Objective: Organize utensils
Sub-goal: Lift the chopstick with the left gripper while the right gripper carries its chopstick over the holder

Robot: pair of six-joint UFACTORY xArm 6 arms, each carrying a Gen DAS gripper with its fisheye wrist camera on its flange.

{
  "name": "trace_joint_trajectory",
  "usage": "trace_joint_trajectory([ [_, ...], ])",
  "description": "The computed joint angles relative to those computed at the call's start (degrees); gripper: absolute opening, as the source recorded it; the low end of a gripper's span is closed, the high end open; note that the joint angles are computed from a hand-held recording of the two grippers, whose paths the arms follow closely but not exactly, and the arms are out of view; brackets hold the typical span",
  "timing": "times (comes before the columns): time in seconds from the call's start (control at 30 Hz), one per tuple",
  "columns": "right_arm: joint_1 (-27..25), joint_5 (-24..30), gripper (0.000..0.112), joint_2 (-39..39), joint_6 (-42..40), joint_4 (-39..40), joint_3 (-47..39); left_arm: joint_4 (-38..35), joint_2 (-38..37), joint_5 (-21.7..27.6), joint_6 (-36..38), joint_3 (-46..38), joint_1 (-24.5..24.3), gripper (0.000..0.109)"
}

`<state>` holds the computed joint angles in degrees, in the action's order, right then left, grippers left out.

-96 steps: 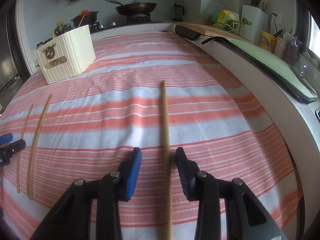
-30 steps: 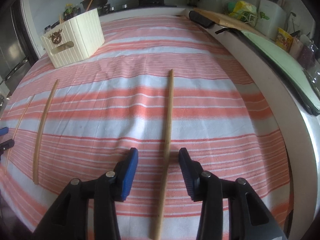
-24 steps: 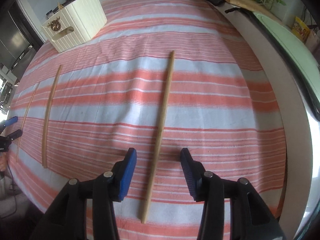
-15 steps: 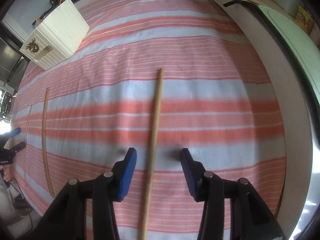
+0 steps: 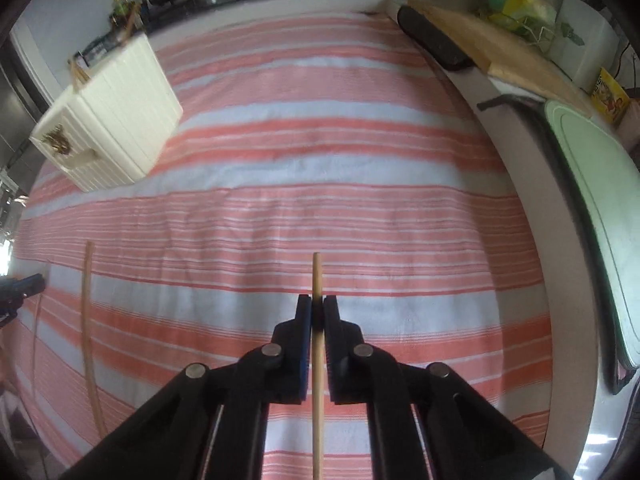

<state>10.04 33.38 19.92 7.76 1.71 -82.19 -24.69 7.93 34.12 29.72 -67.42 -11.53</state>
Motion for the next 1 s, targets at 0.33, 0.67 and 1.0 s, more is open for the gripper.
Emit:
trace_joint_trajectory([
  [0.33,5.3,-19.0,0.006,-20.0,0.4,-5.8,16.3,-24.4,-16.3,-2.4,17.3,5.6,2.2,0.003],
  [0.67,6.1,-24.9,0.006,-12.1,9.6,-18.2,0.7,-38.2,-9.5,-5.5,21.6,-13.3,3.5,0.003],
  [1.0,9.8,-23.3,0.006,15.2,-6.4,-1.6,-40.7,-23.9,12.8,-16.9,6.4,-38.5,-1.0,0.004],
])
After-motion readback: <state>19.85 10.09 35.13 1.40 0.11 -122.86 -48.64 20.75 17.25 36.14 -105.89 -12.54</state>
